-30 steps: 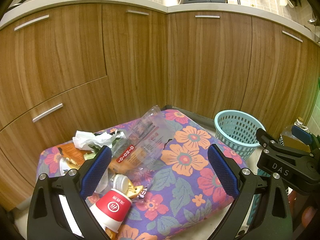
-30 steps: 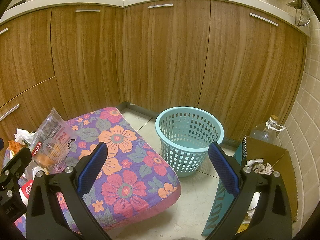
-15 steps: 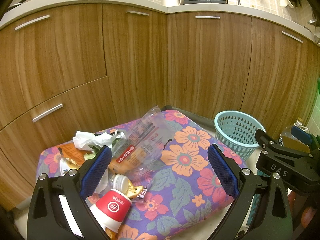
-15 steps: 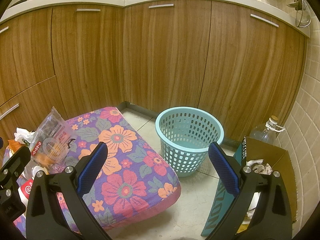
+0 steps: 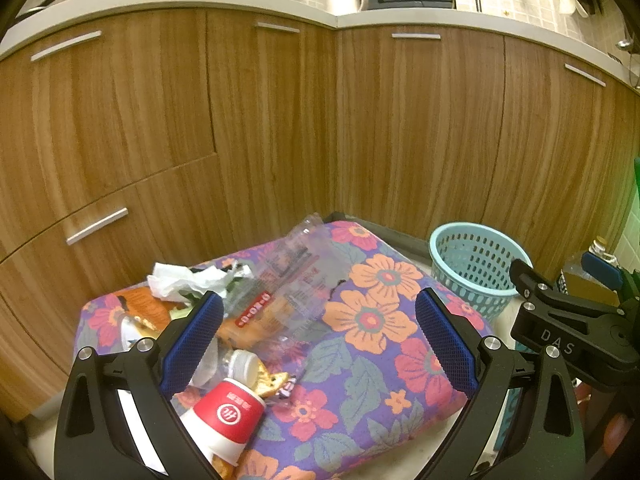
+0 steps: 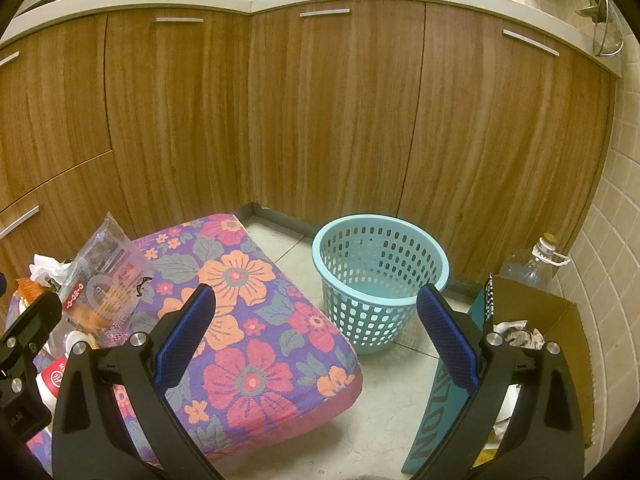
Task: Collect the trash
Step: 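Lower the left tool to the white tissue and close on it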
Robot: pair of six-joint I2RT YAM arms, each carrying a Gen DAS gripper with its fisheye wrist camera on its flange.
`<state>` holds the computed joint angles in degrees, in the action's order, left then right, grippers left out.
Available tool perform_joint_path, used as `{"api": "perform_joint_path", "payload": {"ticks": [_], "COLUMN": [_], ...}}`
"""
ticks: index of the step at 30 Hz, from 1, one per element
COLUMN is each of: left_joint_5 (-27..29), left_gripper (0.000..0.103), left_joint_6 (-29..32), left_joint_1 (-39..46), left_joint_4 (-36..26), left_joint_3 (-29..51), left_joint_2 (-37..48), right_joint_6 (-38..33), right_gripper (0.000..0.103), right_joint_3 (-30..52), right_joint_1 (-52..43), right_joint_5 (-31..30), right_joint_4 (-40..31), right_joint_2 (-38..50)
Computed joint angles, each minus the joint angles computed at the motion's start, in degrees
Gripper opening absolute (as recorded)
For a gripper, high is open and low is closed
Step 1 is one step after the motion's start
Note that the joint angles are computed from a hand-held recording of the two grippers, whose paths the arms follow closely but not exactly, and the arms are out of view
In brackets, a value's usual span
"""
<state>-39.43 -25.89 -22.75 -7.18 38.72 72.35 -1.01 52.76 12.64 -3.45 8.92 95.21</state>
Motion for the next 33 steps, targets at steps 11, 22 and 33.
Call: {"api": "perform_joint_path", "payload": {"ticks": [11,22,33], "left_joint_5": [-0.8,22.3,43.5], "left_gripper": [0.093,0.089,0.073], "left_joint_6": [8.8,11.4,17.1], "left_joint_1": [20.5,40.6,57.0], "left_joint_4": [-9.0,-4.4,14.3], "left_joint_3": [-14.0,-25.7,-31.9], "left_joint_2": [-26.7,-31.6,-13.2], "right_joint_6": [-16.2,-20.8,-25.1], "right_gripper": [0.095,0.095,0.073], "right_joint_3": [-0.5,3.1,6.8], "right_joint_1": [6.6,14.0,16.8], "right_joint_5": [-8.9,-19.5,-23.3], "right_joint_4": [12.2,5.5,-2.2], "right_joint_2": [6.2,12.6,17.5]}}
